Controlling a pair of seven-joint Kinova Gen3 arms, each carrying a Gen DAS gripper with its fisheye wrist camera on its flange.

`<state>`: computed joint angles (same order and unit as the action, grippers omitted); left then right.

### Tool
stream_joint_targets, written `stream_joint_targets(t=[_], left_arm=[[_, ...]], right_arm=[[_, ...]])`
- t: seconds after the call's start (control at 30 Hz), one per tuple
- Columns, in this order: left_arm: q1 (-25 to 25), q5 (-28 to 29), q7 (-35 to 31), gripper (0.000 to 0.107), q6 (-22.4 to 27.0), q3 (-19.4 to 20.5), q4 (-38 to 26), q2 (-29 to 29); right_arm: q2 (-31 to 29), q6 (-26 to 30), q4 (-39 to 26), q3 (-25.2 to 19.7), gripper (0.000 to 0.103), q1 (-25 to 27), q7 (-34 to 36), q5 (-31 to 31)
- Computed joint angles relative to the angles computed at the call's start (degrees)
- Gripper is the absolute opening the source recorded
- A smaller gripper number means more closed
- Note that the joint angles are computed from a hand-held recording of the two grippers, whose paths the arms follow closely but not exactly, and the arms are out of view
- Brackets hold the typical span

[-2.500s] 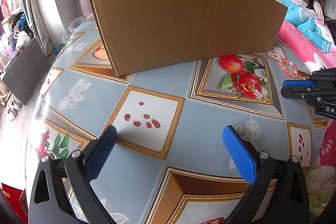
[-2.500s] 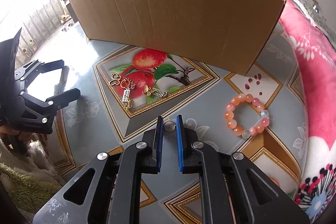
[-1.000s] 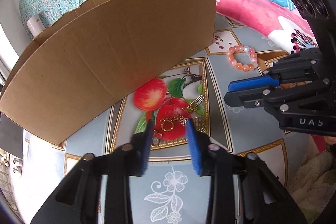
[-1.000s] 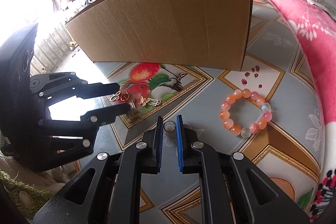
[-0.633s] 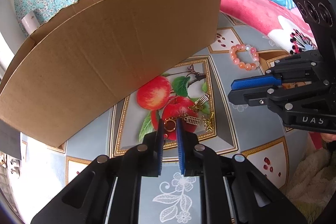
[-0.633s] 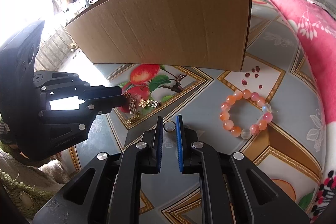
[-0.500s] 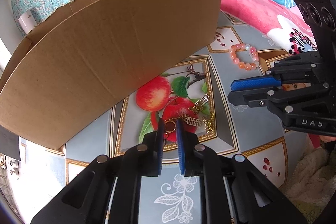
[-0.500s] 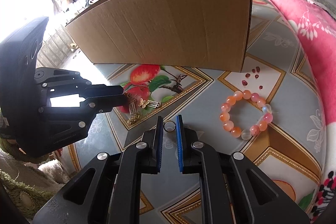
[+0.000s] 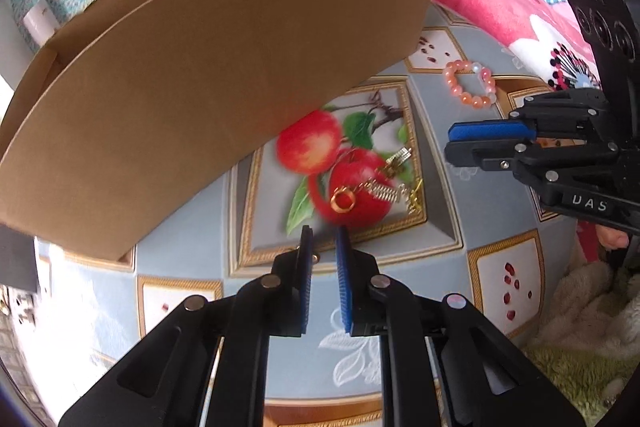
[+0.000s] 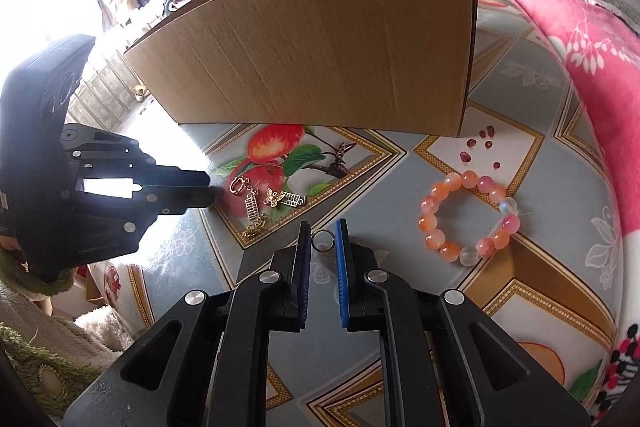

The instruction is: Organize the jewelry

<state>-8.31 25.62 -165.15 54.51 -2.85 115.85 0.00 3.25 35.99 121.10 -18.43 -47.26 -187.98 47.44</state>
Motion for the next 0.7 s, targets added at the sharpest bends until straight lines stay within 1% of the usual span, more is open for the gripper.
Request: stream_joint_targets(t=[0.03, 0.1, 0.17, 0.23, 0.33, 0.43, 0.47, 0.6, 0.7], left_arm=[[-0.3, 0.3, 0.0, 0.012, 0.4, -0.3, -0.1, 0.1], [-0.7, 1.2, -0.5, 0.018, -0.1, -0.5, 0.3, 0.0], [-1.2, 3.2, -3.2, 0.028, 0.2, -1.0, 0.7, -0.4], [-1.6, 5.1, -5.8, 0.032, 1.2, -1.4, 0.8, -0.6], [-1.1, 5.7, -7.1, 0.032, 0.3, -0.9, 1.4, -0.8], [0.7, 3.1, -4.2, 0.032, -3.8, 0.6, 2.3, -1.0], [1.0, 2.8, -3.9, 0.032, -4.0, 0.7, 2.3, -0.8], [1.1, 3.8, -4.5, 0.031, -2.0, 0.4, 1.6, -0.3], [1.4, 3.5, -3.9, 0.026, -1.9, 0.7, 1.5, 0.2]], right_arm=[[0.0, -0.1, 0.1, 0.0, 0.01, 0.0, -0.2, 0.1], [-0.1, -0.3, 0.1, 0.1, 0.01, 0.1, -0.1, 0.0], [-0.3, -0.5, 0.3, 0.1, 0.01, 0.3, 0.4, -0.4], [-0.5, -0.2, 0.1, -0.1, 0.01, 0.3, 0.9, -0.7], [-0.5, -0.5, 0.3, -0.1, 0.01, 0.5, 0.6, -0.4], [-0.4, -0.8, 0.4, -0.1, 0.01, 0.6, 0.1, -0.1], [-0.4, -0.6, 0.4, -0.1, 0.01, 0.5, -0.2, 0.1], [-0.5, -0.9, 0.6, -0.1, 0.01, 0.6, -0.2, 0.1], [-0.4, -1.3, 0.6, 0.0, 0.01, 0.7, -0.3, 0.3]])
